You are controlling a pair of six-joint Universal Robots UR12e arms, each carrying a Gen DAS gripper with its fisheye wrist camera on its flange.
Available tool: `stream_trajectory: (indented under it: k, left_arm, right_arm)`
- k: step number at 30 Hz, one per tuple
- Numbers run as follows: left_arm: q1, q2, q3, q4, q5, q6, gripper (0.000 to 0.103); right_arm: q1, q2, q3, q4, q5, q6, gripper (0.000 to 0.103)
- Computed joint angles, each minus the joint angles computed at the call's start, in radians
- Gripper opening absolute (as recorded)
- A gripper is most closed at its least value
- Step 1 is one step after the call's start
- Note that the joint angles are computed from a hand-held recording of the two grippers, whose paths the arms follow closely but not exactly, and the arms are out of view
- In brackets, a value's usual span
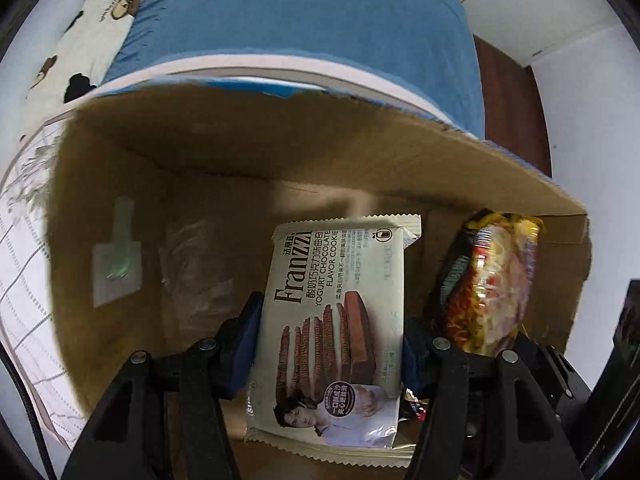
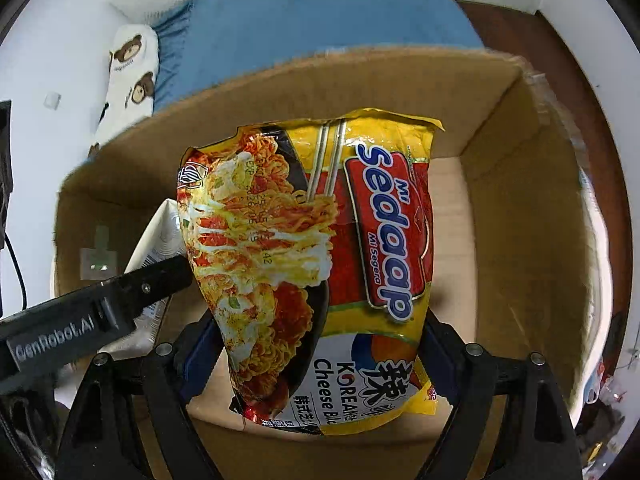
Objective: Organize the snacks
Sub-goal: 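Carry both packs into the cardboard box and open both tools to release, then grasp the brown biscuit pack with left tool while right tool grasps panda-print pack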
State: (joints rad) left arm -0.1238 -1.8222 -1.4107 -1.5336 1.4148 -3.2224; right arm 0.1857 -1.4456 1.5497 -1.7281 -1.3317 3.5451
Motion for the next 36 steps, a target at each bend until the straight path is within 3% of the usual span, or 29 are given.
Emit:
stream_trajectory:
  k: [4, 12, 18, 27, 30, 36]
  left_arm:
    - [-0.006, -0.001, -0.018, 0.055, 0.035, 0.011, 0.081]
    - [-0.001, 0.050, -0.067, 0.106, 0.037, 0.022, 0.081]
    - [0.004, 0.109, -0.117, 0.172, 0.064, 0.039, 0.081]
    - [0.014, 0.262, -0.236, 0.296, 0.086, 0.074, 0.081]
    - [0.006, 0.295, -0.251, 0.327, 0.097, 0.078, 0.081]
    - [0.005, 0.371, -0.281, 0.354, 0.085, 0.094, 0.081]
  right_arm:
    - [-0.010, 0.010, 0.007, 0.017, -0.009, -0.032, 0.101]
    - [-0.029, -0.036, 0.041, 0.000, -0.048, -0.071, 0.101]
    - [0.017, -0.099, 0.041, 0.003, -0.127, -0.072, 0.101]
    - [0.060, -0.217, 0.070, -0.036, -0.213, -0.049, 0.101]
    - [0.084, -0.207, 0.054, -0.067, -0.243, -0.031, 0.101]
    - [0.104, -0.270, 0.067, -0.094, -0.272, -0.016, 0.101]
